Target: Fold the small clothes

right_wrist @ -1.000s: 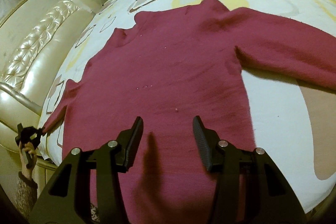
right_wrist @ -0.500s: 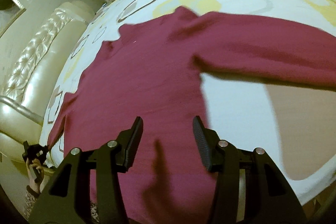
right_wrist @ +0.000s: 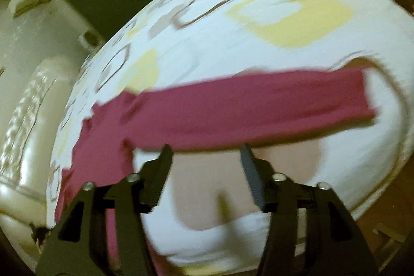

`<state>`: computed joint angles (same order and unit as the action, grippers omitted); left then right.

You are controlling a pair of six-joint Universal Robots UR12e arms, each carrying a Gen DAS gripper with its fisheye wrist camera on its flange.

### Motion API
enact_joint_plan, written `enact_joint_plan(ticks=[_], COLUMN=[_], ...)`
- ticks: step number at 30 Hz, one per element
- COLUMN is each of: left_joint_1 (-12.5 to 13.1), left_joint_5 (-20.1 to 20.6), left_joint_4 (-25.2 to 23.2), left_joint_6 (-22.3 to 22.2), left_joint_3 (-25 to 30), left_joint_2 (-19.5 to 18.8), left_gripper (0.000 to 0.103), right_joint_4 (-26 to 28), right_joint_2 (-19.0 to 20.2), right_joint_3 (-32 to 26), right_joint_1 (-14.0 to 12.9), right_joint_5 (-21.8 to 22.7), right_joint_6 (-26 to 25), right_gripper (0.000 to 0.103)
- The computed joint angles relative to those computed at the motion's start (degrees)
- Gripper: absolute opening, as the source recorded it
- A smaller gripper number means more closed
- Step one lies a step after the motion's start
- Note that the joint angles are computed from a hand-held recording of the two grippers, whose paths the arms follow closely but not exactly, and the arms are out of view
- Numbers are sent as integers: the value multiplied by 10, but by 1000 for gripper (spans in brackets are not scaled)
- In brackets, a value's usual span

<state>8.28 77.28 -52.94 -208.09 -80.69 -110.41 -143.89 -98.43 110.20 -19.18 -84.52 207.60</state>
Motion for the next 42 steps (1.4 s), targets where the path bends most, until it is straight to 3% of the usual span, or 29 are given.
enact_joint_plan(ticks=[8,12,15,19,22,26,28,31,32,33,37,42], left_joint_1=[-35,-65,-91,-112,-125,-134,-137,-143,-145,-148,-151,-155], left_joint_5=[77,127,178,175,148,113,100,89,87,86,78,76], left_joint_4=[14,47,95,129,122,108,101,89,87,86,88,86], left_joint_6=[28,64,96,140,171,174,171,164,162,162,171,193], left_joint_3=[16,29,32,37,45,47,48,51,51,51,48,47], left_joint_2=[-2,-8,-12,-17,-21,-24,-26,-30,-30,-31,-27,-26], left_gripper=[11,53,72,74,74,75,75,75,75,75,75,75], right_joint_4=[-12,-22,-25,-41,-56,-57,-50,-28,-22,-9,-14,-53], right_joint_2=[-52,-53,-44,-30,-26,-21,-20,-9,-6,0,-1,-9], right_joint_3=[41,57,63,70,75,74,71,59,56,50,47,40], right_joint_1=[-101,-143,-161,-173,-178,-179,-178,-165,-162,-159,-154,-159], right_joint_5=[-30,11,47,86,99,122,131,140,144,155,153,174], right_joint_6=[27,47,54,73,78,66,48,22,15,6,7,46], right_gripper=[60,60,60,60,60,60,55,32,17,10,8,8])
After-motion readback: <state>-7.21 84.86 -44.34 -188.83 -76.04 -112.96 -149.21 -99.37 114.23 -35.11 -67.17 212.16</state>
